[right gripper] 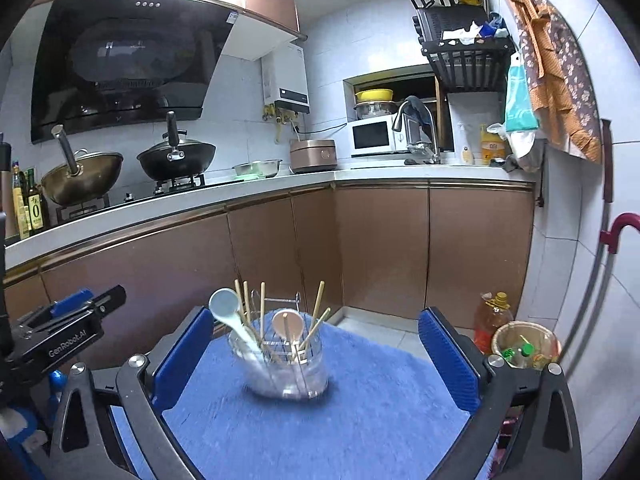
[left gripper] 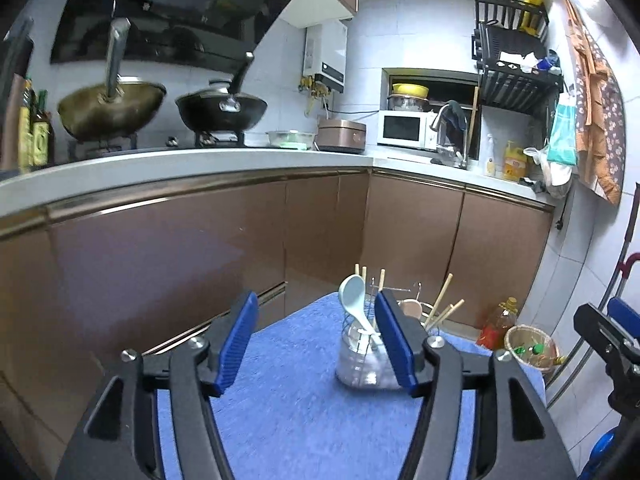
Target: Organize utensils
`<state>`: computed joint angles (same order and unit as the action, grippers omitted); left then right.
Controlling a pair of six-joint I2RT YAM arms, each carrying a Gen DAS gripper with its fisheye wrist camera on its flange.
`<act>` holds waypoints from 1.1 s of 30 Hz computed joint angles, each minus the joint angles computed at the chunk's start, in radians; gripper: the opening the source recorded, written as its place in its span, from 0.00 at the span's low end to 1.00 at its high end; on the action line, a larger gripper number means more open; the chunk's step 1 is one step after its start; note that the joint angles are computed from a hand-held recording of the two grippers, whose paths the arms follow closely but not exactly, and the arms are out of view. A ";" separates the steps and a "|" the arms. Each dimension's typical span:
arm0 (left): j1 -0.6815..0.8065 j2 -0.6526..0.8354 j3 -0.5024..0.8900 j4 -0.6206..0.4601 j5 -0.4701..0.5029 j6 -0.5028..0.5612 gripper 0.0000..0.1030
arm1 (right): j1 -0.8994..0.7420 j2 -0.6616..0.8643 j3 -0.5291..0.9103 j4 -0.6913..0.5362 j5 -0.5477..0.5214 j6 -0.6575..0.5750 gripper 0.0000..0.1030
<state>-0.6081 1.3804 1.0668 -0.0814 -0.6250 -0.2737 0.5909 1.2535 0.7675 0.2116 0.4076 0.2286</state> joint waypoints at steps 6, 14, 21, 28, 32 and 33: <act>-0.160 -0.124 -0.060 -0.090 -0.174 -0.004 0.65 | 0.109 -0.154 -0.067 -0.081 0.116 0.019 1.00; -0.324 -0.183 -0.051 -0.223 -0.356 -0.059 0.68 | 0.225 -0.321 -0.134 -0.171 0.270 0.055 1.00; -0.458 -0.169 0.005 -0.400 -0.520 -0.184 0.69 | 0.291 -0.420 -0.158 -0.250 0.357 0.079 1.00; -0.568 -0.170 0.034 -0.521 -0.651 -0.287 0.69 | 0.379 -0.496 -0.163 -0.329 0.455 0.107 1.00; -0.620 -0.163 0.059 -0.621 -0.708 -0.363 0.69 | 0.441 -0.509 -0.154 -0.354 0.520 0.111 1.00; -0.627 -0.165 0.060 -0.633 -0.717 -0.370 0.69 | 0.456 -0.510 -0.152 -0.358 0.534 0.112 1.00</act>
